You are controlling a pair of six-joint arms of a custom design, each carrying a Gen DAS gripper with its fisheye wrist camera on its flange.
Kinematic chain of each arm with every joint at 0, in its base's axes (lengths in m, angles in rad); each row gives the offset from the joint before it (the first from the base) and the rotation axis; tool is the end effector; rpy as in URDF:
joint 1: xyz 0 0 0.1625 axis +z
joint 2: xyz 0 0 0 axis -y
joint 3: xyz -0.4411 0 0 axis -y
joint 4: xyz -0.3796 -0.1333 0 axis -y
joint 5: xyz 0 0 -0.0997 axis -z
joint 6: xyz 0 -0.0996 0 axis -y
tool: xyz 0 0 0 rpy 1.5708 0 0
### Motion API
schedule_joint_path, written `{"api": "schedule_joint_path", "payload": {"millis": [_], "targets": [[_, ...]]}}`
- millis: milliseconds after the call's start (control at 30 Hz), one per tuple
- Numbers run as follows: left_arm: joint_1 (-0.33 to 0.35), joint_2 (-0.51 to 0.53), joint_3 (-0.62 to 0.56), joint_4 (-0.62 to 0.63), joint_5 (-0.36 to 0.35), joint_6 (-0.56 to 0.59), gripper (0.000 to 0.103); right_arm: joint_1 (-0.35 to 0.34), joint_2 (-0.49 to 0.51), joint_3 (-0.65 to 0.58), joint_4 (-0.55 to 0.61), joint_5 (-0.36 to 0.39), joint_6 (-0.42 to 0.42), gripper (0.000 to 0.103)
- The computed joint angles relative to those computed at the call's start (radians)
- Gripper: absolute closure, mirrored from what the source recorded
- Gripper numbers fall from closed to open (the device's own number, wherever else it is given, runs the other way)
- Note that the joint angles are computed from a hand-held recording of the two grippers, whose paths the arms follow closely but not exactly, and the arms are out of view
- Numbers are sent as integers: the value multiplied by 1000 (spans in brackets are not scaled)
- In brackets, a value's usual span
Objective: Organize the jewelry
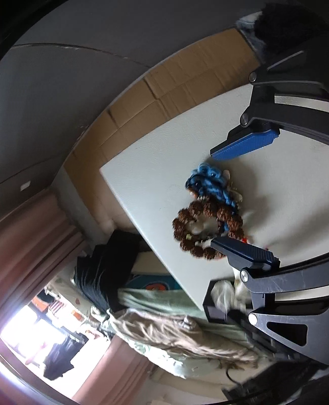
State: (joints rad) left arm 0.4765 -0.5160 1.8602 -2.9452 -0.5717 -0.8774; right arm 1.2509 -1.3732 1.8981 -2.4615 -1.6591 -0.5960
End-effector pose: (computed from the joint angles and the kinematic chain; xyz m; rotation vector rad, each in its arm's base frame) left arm -0.4072 -0.4544 -0.0406 0.2387 2.3736 -1.1053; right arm -0.0528 -0.5553 0.3478 0.3720 -2.8477 0.4204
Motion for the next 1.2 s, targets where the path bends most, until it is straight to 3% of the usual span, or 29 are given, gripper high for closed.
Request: {"api": "schedule_joint_path", "payload": {"millis": [267,333,467,500,633,933,1033,1200], "targets": [[-18,-42,62,-55,34,-37,102,16,63,-3,-60,-68,19,42],[-24,-56,81,-61,45,-54,102,18,78,-11,-57,-80,34,57],[-30,-81,119,-76,62,-106,102,18,85,-8,-76,-76,37,65],[-32,-90,127,-61,69,-126,102,18,86,-7,-82,-82,37,78],[-36,-119,154,-22,90,-187,102,5,67,-2,-96,-30,33,91],[-50,-191,223,67,133,-338,102,3,-20,39,-90,141,-2,92],[-50,-221,230,175,158,-456,102,-1,-44,48,-66,203,-21,92],[-34,-260,242,248,129,-562,96,0,-73,67,-33,280,-47,92]]}}
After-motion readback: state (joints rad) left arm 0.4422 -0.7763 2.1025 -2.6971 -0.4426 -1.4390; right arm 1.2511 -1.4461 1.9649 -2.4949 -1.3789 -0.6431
